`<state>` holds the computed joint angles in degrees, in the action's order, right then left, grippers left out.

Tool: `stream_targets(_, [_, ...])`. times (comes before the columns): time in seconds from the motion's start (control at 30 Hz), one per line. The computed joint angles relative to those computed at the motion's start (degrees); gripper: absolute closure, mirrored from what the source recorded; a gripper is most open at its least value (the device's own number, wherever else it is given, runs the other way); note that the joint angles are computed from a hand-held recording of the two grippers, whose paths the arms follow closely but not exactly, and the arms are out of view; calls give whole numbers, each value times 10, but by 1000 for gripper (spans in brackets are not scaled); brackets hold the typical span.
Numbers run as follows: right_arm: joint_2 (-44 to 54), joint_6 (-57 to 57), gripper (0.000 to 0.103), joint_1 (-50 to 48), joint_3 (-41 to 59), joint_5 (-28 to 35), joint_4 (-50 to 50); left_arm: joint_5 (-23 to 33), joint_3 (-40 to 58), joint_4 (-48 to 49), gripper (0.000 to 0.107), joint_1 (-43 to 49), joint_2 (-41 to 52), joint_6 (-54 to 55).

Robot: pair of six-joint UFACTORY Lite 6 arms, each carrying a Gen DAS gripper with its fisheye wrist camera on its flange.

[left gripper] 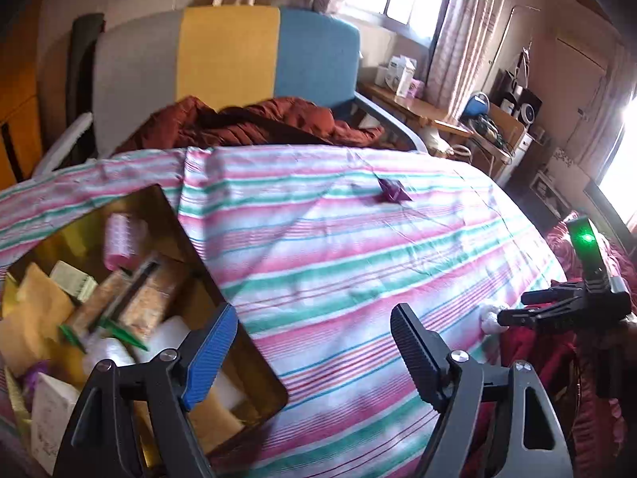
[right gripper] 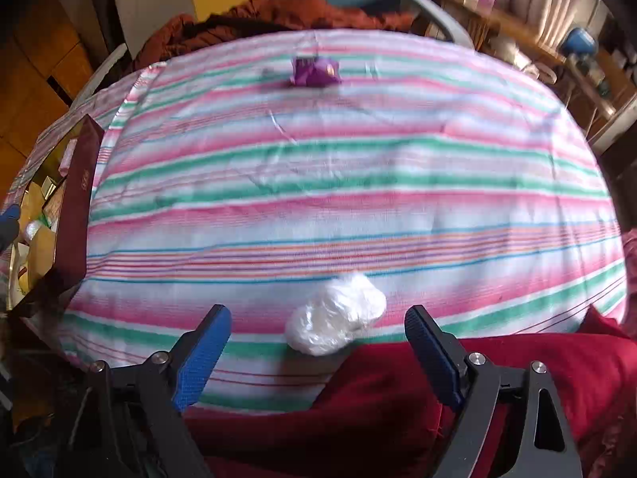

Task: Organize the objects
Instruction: 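Lift both tools away from the tray toward the remaining items, then grasp the second plastic bundle with the right tool while the left tool grasps the purple snack packet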

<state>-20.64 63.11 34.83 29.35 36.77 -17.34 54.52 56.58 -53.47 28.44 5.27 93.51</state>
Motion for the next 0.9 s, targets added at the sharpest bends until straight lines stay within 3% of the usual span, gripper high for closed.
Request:
stream_targets(0.17, [34,-146,20,-102,-12,-57,126,-11,2,10,26,-31,10,-17])
stream_targets(0.23, [83,-201,32,-119,10,-52,158,-11,14,19,26,-49,19,-34])
stream_targets(0.27, [108,-224,47,-122,22,-48,167,-12,22,22,26,-60,27,-42])
stream_targets(0.33, [146,-255,61,-120,44,-38,166,-21,32,27,26,-82,38,-56])
stream_targets(0.53, [82,-185,61,-132,20,-63,95,-81,86,73,27,-177,101,-147])
stream_targets(0.67, [24,-168,61,-177,-16,-136,89,-92,146,95,27,-234,147,-221])
stream_targets(0.9, [21,-49,61,-216,-32,-263,0,-112,302,121,27,-345,258,-341])
